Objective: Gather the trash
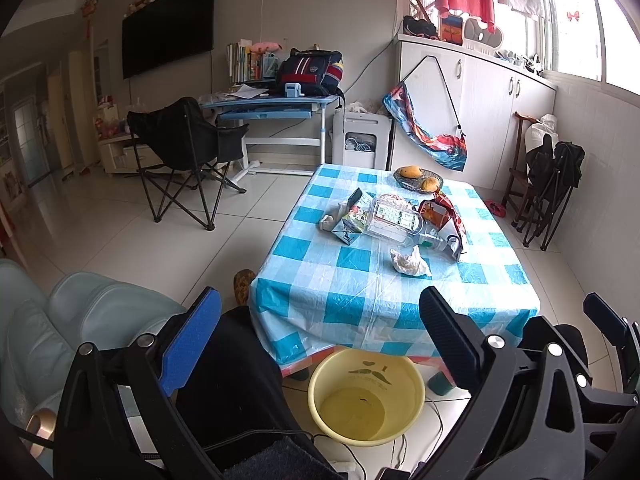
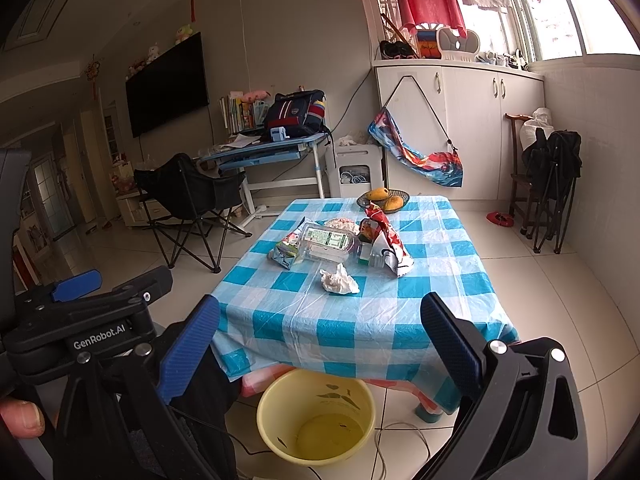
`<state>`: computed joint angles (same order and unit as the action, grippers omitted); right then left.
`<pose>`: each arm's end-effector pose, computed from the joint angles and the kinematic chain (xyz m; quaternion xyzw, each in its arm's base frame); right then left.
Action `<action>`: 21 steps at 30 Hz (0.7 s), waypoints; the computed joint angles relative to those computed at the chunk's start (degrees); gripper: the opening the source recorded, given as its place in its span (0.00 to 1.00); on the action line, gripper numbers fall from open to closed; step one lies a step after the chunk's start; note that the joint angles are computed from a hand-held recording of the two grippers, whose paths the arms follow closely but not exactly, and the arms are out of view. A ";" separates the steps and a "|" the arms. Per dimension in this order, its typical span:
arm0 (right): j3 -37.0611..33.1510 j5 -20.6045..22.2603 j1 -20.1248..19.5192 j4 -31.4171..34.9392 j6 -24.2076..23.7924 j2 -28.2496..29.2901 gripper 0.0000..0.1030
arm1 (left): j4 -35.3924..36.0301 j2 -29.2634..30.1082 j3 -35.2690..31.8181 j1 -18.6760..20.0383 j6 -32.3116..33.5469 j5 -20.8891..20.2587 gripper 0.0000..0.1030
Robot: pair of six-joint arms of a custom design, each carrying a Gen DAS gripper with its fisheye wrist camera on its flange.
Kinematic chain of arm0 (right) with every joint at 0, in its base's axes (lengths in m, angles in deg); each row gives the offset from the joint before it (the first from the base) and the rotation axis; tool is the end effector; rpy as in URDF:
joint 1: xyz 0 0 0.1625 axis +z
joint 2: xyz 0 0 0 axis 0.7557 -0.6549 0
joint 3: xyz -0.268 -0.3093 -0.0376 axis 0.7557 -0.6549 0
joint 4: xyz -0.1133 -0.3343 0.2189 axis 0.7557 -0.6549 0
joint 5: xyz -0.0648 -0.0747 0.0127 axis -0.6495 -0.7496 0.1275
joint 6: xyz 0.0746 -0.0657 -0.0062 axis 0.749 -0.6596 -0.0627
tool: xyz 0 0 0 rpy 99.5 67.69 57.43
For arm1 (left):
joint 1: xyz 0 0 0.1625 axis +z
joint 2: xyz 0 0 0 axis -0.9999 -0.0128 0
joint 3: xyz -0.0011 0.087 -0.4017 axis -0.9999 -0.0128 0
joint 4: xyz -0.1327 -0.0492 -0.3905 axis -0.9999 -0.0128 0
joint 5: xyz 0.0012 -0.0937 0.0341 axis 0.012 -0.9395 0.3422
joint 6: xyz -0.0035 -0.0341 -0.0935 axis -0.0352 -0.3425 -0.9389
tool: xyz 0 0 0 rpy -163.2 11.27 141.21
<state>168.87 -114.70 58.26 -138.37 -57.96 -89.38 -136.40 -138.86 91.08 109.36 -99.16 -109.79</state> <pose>0.2126 -0.3918 0.3458 0.1940 -0.8000 0.5069 0.2558 -0.4313 -0.3980 0.1615 0.1591 0.8095 -0.4482 0.3442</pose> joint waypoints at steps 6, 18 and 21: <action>0.03 0.05 -0.17 -0.10 -0.12 0.13 0.93 | 0.22 0.05 -0.24 0.00 0.03 -0.05 0.93; 0.33 0.46 -0.54 -1.38 0.03 1.11 0.93 | 0.58 0.01 -0.48 0.00 -0.04 -0.16 0.93; 0.36 0.60 -0.61 -1.69 0.00 1.29 0.93 | 0.71 0.00 -0.55 0.00 -0.09 -0.18 0.93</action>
<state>169.23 -114.10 57.65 -140.06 -57.96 -88.09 -135.70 -138.87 90.53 109.37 -99.25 -109.97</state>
